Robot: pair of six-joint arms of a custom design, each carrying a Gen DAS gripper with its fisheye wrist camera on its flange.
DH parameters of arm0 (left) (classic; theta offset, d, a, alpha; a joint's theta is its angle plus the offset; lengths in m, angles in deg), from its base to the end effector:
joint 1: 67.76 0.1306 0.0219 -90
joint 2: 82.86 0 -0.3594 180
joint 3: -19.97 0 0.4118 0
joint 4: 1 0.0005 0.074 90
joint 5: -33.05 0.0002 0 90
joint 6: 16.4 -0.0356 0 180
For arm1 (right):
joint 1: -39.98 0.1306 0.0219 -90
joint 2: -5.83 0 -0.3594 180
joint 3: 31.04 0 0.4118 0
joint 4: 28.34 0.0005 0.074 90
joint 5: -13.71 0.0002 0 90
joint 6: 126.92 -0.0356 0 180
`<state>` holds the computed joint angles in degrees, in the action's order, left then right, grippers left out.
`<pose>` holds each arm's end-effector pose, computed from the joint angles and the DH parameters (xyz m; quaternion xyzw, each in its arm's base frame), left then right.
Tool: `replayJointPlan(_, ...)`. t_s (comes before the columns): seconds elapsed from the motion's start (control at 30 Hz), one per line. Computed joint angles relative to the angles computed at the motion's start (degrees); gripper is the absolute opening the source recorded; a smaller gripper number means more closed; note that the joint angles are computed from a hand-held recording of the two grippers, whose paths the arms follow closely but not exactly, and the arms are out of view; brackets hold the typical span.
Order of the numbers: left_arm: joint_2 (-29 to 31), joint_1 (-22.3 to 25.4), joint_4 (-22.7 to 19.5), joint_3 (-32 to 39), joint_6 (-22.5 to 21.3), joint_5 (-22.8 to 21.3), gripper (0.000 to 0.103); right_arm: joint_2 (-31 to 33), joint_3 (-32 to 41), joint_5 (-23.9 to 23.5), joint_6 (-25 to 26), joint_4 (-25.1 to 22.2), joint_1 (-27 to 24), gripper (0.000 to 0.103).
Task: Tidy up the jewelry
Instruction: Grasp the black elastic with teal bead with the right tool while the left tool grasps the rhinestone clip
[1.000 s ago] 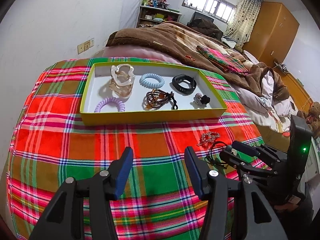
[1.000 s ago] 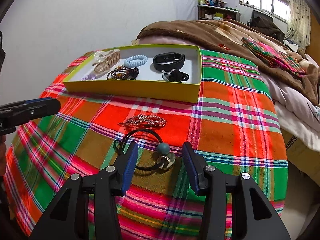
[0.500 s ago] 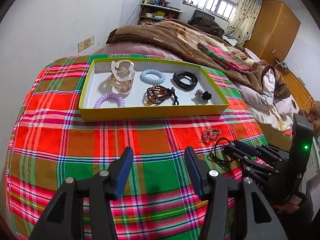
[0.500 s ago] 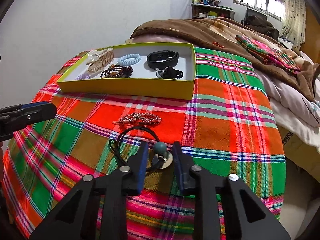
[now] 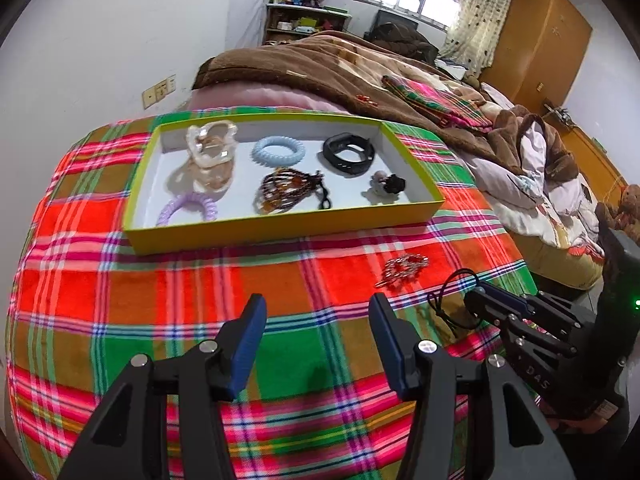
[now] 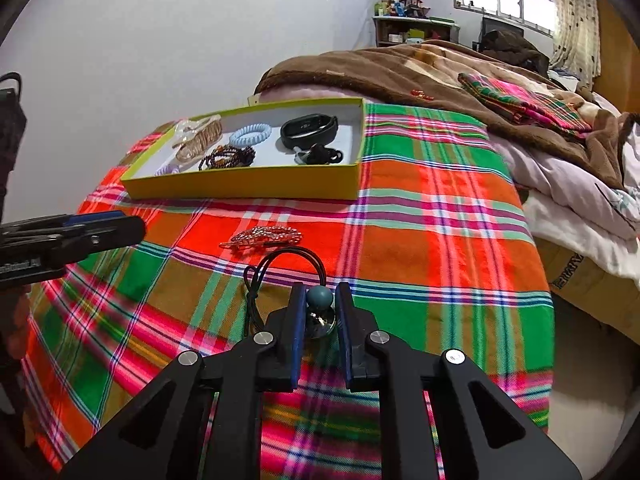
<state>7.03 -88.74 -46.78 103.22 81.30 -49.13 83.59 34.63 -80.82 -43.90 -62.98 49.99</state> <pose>0.4619 -0.1828 0.3557 0.1310 0.9356 -0.1421 0.2953 0.4164 0.0758 0.3157 -0.0391 0.9281 0.0908 0.3589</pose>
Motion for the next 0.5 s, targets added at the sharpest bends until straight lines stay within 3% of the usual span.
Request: replayJointPlan(0.5, 9.0, -5.7, -2.4, 8.3, -6.5, 0.6, 0.055, -6.4, -4.2, -2.3, -2.7, 1.6, -5.0, 0.015)
